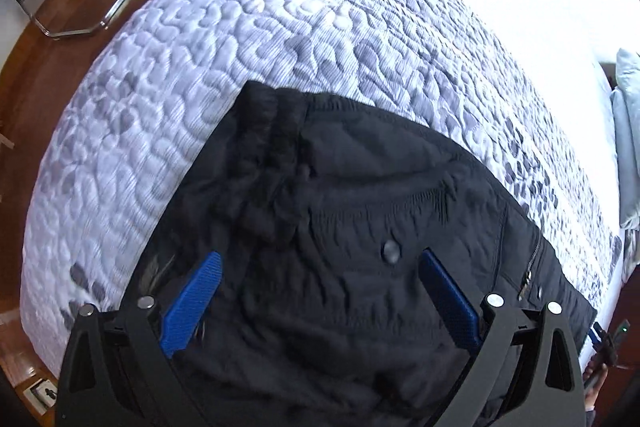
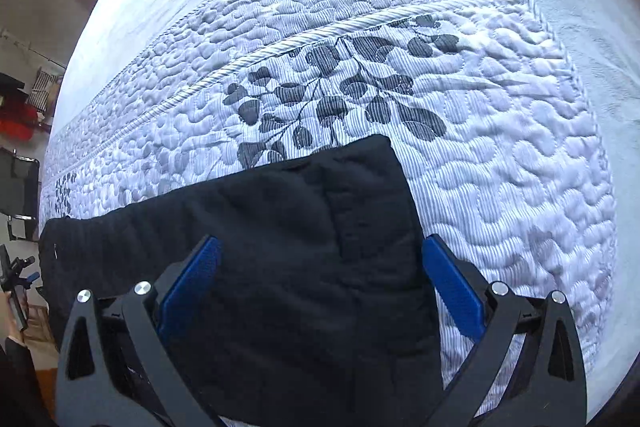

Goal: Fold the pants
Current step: 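Grasp the pants waist with the left tool while the right tool grasps the leg hems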

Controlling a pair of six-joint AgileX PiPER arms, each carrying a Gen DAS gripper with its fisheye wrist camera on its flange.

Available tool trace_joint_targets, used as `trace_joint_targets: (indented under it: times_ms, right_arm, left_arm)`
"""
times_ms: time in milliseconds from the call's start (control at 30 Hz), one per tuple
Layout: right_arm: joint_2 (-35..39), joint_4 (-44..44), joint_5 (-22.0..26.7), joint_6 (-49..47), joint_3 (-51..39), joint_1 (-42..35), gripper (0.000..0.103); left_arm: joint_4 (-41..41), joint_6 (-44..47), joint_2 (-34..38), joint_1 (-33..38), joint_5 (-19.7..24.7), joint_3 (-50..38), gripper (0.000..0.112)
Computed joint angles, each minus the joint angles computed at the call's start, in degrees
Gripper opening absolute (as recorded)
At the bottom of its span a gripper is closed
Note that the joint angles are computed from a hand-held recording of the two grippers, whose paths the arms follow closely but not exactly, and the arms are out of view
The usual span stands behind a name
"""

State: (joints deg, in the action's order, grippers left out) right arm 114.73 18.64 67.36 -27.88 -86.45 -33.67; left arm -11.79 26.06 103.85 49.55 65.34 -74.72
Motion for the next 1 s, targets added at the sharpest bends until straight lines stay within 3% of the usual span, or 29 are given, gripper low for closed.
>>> trace_joint_targets:
  times_ms: [167,333,433,500,567,600,633,667,700,867,1000]
  right_arm:
    - [3.4,-5.4,-3.9,3.7,-1.1,3.8,0.101]
    - [0.3,-9.3,-10.5,4.2,4.0,7.7,0.100]
    - [-1.4,-12.0,-13.9,4.7,6.9,9.4,0.089]
    - [-2.4,-13.3,-15.7,5.0,8.1,9.9,0.065]
    - [-3.4,-11.5,-14.1,2.9,7.8,8.8,0.036]
    - [-4.0,-12.2,-14.1,3.6,7.7,9.0,0.024]
    - [-4.1,-11.4,-13.1,2.4,7.0,8.8,0.017]
    - [-4.4,-11.1,-12.4,1.7,6.8,8.6,0.015]
    - [-5.5,-12.1,-13.1,2.1,7.5,9.4,0.013]
    - [-11.9,-9.0,-13.8,-1.2,10.1,8.4,0.012]
    - [-20.5,0.8,-11.8,-10.3,12.0,3.5,0.012]
  left_arm:
    - [3.4,-1.3,4.6,-4.1,-2.8,-1.8,0.099]
    - [6.6,-4.4,7.4,-7.5,-6.1,-1.0,0.099]
    - [7.9,-6.3,7.5,-9.1,-8.4,0.2,0.099]
    - [8.0,-6.7,7.2,-9.8,-9.0,0.7,0.091]
    - [6.5,-5.6,6.0,-10.5,-7.8,1.0,0.059]
    - [6.4,-5.4,5.5,-11.1,-7.7,1.1,0.050]
    - [6.9,-5.5,5.1,-12.0,-7.4,1.3,0.035]
    - [6.9,-5.3,4.9,-12.4,-6.8,1.1,0.020]
    - [6.2,-4.7,4.4,-12.7,-5.9,1.1,0.012]
    - [1.6,-1.9,-3.4,-9.9,-4.1,3.1,0.009]
    - [-11.7,13.5,-12.2,0.0,0.0,6.7,0.009]
